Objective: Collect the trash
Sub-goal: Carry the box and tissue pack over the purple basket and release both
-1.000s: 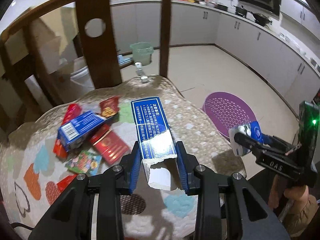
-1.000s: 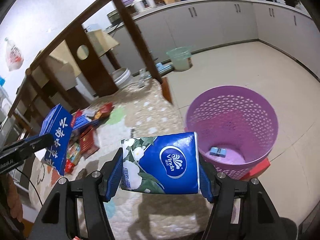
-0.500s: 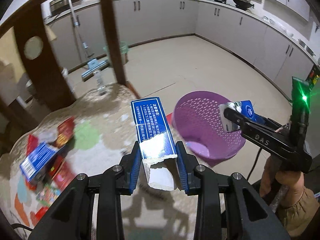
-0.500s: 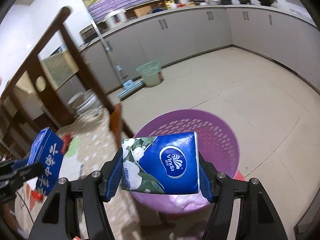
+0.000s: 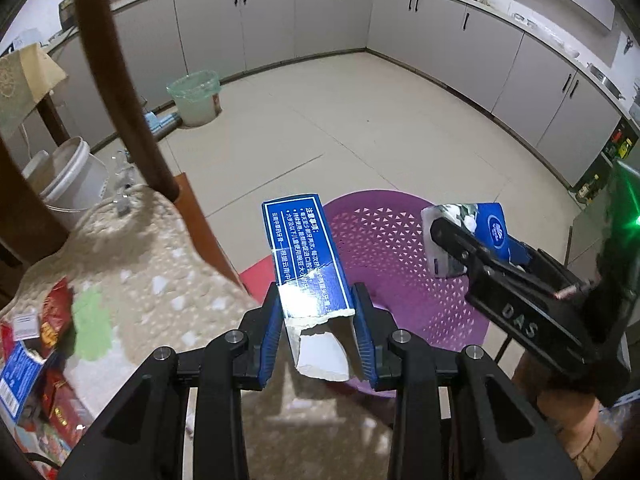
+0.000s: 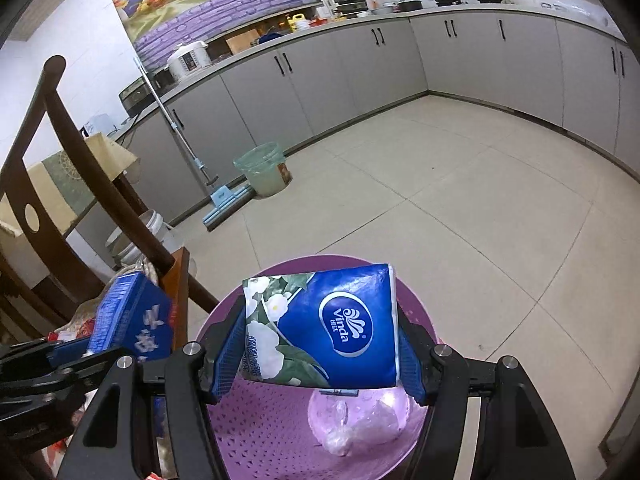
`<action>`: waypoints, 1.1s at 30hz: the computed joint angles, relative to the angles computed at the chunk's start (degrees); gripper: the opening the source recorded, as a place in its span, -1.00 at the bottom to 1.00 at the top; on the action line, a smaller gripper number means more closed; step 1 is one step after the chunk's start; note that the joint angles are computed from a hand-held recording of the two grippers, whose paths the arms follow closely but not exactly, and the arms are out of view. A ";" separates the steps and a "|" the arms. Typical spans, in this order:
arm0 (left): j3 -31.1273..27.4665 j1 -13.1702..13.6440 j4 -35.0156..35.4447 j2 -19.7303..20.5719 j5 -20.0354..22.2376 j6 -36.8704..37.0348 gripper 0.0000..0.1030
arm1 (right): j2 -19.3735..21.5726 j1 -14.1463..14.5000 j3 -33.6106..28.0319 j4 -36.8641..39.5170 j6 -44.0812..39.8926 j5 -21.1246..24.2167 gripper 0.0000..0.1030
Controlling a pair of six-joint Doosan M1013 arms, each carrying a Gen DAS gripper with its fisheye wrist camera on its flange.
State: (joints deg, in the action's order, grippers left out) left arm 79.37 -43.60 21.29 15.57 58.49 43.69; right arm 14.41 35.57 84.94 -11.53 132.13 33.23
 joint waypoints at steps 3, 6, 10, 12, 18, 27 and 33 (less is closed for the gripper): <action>-0.52 0.23 -0.51 0.88 -0.32 0.69 -0.37 | 0.12 -0.17 0.09 0.17 -0.24 0.48 0.35; -1.03 0.45 -0.82 1.70 -0.27 1.17 -0.37 | -0.05 -0.52 0.65 0.26 -0.25 0.85 0.35; -1.44 0.72 -1.19 2.34 -0.14 1.36 -0.36 | 0.16 -0.83 0.63 0.89 -0.32 1.13 0.35; -1.69 0.89 -1.21 2.67 -0.23 1.42 -0.36 | 0.17 -0.88 0.71 0.91 -0.56 0.98 0.37; -2.00 0.93 -1.36 2.69 -1.20 1.82 -0.35 | 0.63 -0.48 0.02 -0.13 -0.56 1.00 0.40; -1.17 0.35 -0.53 1.60 -1.94 0.94 0.07 | 0.35 -0.28 0.40 -2.85 2.79 0.96 0.43; -0.60 -0.59 1.43 0.55 -1.00 -0.69 0.17 | 0.13 -0.09 0.56 -4.37 3.99 1.10 0.47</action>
State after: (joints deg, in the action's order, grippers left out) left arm 78.77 -44.19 22.71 16.12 57.50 43.00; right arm 14.54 35.48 85.50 -15.89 136.12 34.33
